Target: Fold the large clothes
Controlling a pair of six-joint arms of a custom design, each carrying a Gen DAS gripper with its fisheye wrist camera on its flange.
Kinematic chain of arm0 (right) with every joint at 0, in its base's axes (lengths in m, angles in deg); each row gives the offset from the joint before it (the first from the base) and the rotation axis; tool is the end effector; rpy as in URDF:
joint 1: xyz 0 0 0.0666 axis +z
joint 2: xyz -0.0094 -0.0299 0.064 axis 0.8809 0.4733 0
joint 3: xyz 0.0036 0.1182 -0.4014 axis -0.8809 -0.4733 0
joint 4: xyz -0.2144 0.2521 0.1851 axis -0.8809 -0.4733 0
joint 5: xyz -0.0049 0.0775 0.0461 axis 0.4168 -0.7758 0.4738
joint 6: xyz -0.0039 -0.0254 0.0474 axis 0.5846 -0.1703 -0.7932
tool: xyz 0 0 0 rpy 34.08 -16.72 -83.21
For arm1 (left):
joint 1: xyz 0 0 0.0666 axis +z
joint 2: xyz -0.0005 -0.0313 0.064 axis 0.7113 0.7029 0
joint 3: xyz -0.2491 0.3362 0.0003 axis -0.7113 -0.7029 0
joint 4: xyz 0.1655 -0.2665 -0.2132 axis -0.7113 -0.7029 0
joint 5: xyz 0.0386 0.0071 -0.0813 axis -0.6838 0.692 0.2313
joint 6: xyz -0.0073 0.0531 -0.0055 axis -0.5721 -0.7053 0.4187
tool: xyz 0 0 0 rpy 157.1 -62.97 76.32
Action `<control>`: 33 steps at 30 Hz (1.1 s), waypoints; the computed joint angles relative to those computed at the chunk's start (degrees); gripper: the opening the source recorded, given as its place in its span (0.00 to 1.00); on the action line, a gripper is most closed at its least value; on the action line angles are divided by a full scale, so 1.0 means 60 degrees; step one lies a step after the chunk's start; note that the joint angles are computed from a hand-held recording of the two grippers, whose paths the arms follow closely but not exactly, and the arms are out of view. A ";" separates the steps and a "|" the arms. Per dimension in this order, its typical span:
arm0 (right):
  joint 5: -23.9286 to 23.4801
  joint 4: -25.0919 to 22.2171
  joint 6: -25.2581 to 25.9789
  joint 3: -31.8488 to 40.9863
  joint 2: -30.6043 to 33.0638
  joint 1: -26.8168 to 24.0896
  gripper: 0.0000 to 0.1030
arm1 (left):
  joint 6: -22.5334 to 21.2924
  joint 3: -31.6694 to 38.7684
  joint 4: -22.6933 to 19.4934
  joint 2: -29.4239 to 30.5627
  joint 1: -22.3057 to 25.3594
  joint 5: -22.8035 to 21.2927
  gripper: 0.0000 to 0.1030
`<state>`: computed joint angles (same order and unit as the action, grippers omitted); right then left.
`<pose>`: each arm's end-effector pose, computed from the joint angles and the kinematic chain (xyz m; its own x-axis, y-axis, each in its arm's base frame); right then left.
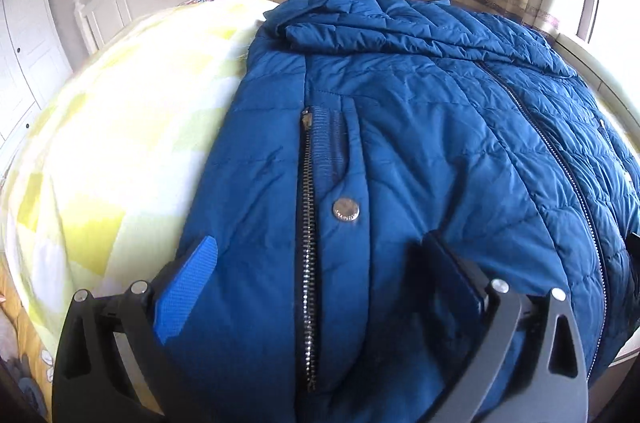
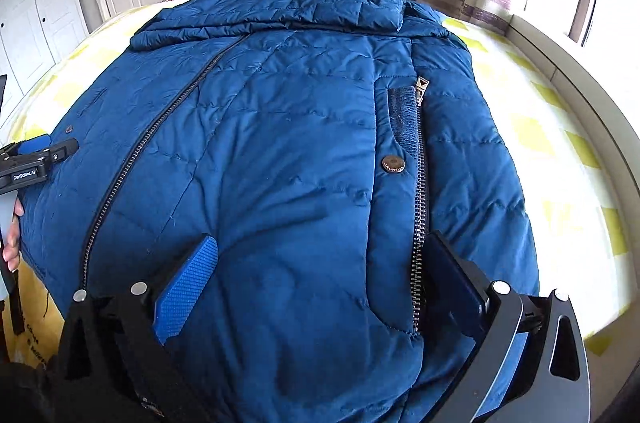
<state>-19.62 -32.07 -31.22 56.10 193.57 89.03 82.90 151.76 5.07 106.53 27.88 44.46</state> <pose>0.5774 0.2929 0.4936 -0.7433 -0.2213 -0.6313 -0.2918 0.9565 0.0083 0.5485 -0.1601 0.5087 -0.7492 -0.0831 -0.6571 -0.1661 0.9840 0.0649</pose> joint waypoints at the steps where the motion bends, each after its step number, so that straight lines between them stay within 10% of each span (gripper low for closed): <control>1: 0.0260 0.0075 -0.0067 -0.0118 -0.0141 0.0065 0.95 | 0.0105 -0.0187 0.0184 -0.0204 -0.0096 -0.0150 0.98; 11: -0.0603 0.2340 0.0995 -0.2008 -0.0882 0.0457 0.96 | -0.1224 -0.1798 0.2522 -0.0737 -0.1267 0.0329 0.98; 15: -0.0362 0.1733 0.1203 -0.1891 -0.1100 0.0364 0.95 | -0.1050 -0.1662 0.1957 -0.0937 -0.1139 0.0300 0.98; 23: -0.0058 0.3507 0.0179 -0.4237 -0.2304 -0.0316 0.95 | -0.0891 -0.3382 0.3034 -0.1996 -0.0619 0.0097 0.98; 30: 0.0712 0.2794 -0.0010 -0.3970 -0.2387 -0.0290 0.95 | -0.0253 -0.3143 0.2384 -0.2082 -0.0597 -0.0676 0.98; 33: -0.0141 0.3494 -0.0182 -0.4693 -0.2699 -0.0609 0.96 | -0.0253 -0.3670 0.2781 -0.2391 -0.0201 0.0201 0.98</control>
